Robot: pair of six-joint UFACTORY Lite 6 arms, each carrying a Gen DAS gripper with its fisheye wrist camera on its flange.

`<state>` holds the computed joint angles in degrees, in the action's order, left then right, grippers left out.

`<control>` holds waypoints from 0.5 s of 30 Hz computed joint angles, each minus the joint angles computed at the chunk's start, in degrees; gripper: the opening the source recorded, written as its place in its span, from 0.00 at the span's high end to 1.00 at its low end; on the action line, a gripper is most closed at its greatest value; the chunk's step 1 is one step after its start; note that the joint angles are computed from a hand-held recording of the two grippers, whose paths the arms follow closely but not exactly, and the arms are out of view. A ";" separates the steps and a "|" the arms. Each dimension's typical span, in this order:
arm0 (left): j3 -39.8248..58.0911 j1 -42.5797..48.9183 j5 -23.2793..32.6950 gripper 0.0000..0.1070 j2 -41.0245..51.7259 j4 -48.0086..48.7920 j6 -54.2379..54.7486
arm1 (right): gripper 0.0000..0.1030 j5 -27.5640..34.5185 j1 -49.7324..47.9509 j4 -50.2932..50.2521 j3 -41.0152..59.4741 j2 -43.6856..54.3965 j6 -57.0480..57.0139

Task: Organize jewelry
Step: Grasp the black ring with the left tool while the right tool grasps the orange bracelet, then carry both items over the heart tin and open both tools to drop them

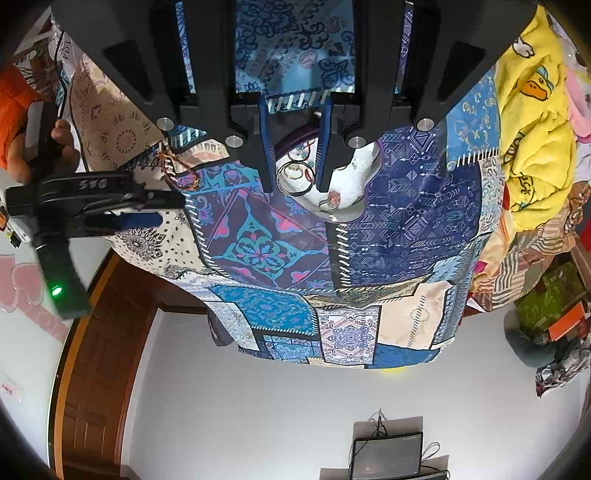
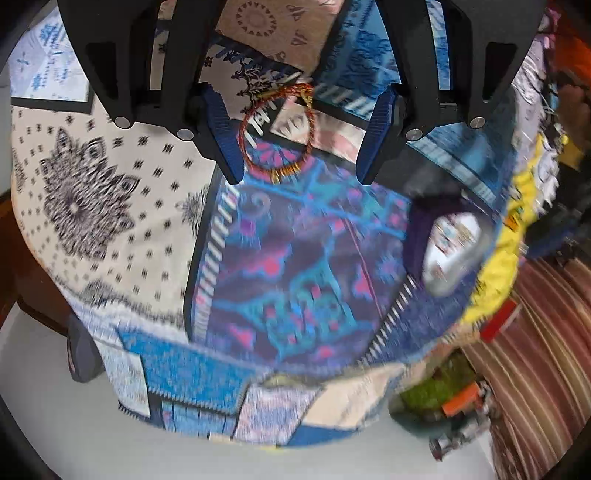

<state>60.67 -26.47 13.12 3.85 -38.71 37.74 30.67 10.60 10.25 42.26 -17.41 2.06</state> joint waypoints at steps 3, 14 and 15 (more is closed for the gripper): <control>-0.31 0.40 -0.04 0.81 0.33 -0.20 0.50 | 0.42 -1.12 1.43 -5.20 -0.30 3.59 4.90; -0.56 1.10 -0.17 0.81 1.03 -0.42 0.64 | 0.92 -4.27 -2.59 2.29 -3.30 2.87 -2.56; -0.69 1.06 -0.25 0.81 0.93 -0.26 0.42 | 0.93 -4.59 -2.57 2.16 -3.62 2.44 -2.40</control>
<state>59.98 -25.41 12.87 4.78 -38.97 38.16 26.08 8.03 12.41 38.64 -14.97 -0.33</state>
